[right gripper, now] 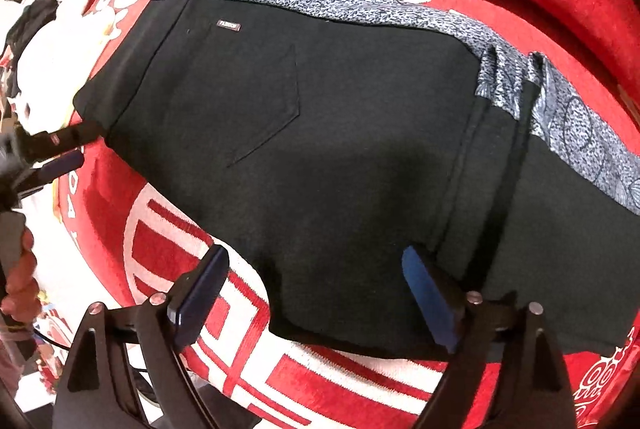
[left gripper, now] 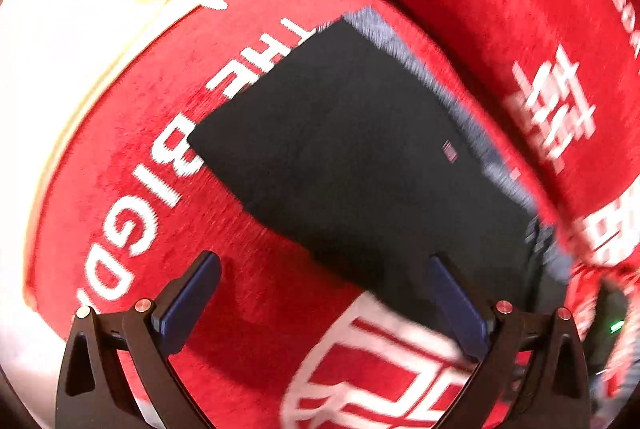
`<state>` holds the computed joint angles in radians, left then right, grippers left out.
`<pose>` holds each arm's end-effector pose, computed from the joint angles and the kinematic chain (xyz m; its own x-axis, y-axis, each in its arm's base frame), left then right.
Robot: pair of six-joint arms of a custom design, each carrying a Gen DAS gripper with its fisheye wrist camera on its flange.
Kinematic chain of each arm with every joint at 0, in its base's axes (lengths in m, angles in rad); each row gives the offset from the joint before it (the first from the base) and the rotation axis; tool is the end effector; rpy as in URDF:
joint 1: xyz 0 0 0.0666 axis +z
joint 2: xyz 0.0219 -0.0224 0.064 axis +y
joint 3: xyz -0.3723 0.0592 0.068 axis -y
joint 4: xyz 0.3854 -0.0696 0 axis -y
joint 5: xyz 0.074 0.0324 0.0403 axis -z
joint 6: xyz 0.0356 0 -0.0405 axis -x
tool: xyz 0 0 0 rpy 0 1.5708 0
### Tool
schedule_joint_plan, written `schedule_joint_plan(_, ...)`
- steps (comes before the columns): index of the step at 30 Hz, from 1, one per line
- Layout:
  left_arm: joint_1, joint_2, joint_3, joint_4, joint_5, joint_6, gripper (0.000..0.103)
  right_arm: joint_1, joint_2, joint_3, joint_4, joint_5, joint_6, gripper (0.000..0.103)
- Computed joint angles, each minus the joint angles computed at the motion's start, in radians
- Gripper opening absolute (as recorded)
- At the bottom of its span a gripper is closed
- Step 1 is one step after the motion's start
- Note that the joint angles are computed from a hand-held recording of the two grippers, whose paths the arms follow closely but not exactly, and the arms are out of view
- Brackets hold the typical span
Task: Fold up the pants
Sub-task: 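Grasp the folded trousers end with the left gripper and lift it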
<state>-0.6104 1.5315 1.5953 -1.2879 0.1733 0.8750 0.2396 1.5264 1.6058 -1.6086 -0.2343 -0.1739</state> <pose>0.4033 -0.2901 0.4272 -0.9642 -0.2482 -0.0933 -0.1988 0.9096 -0.3648 0.4468 0.1172 0.4276 -0.9975 -0.0704 -0.0008 -0.0686 0.9694 0.2357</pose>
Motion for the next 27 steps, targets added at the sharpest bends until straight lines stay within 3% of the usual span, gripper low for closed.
schedule_joint_plan(4,0.04,-0.034,-0.078,0.123,0.076,0.052,0.103,0.007,0.001,-0.001,0.002,0.009,0.003,0.091)
schedule_joint_plan(8,0.064,-0.098,-0.203,0.335,0.172,0.136,0.103,0.014,0.005,0.001,0.004,0.013,0.001,0.091)
schedule_joint_plan(13,0.081,-0.124,-0.264,0.465,0.213,0.157,0.103,0.02,0.006,0.0,0.009,0.016,-0.008,0.092)
schedule_joint_plan(16,0.084,-0.118,-0.269,0.49,0.215,0.166,0.103,0.022,0.006,-0.002,0.012,0.017,-0.008,0.092)
schedule_joint_plan(19,0.07,-0.097,-0.222,0.463,0.188,0.169,0.103,0.026,0.007,-0.003,0.014,0.02,-0.008,0.093)
schedule_joint_plan(22,0.04,-0.075,-0.165,0.462,0.131,0.097,0.103,0.023,0.009,-0.003,0.014,0.012,-0.009,0.093)
schedule_joint_plan(24,0.027,-0.031,-0.117,0.414,0.096,0.043,0.103,0.018,0.008,-0.004,0.015,0.002,-0.006,0.093)
schedule_joint_plan(27,0.041,0.011,-0.108,0.377,0.112,0.084,0.102,0.013,0.013,0.002,0.005,-0.004,0.004,0.093)
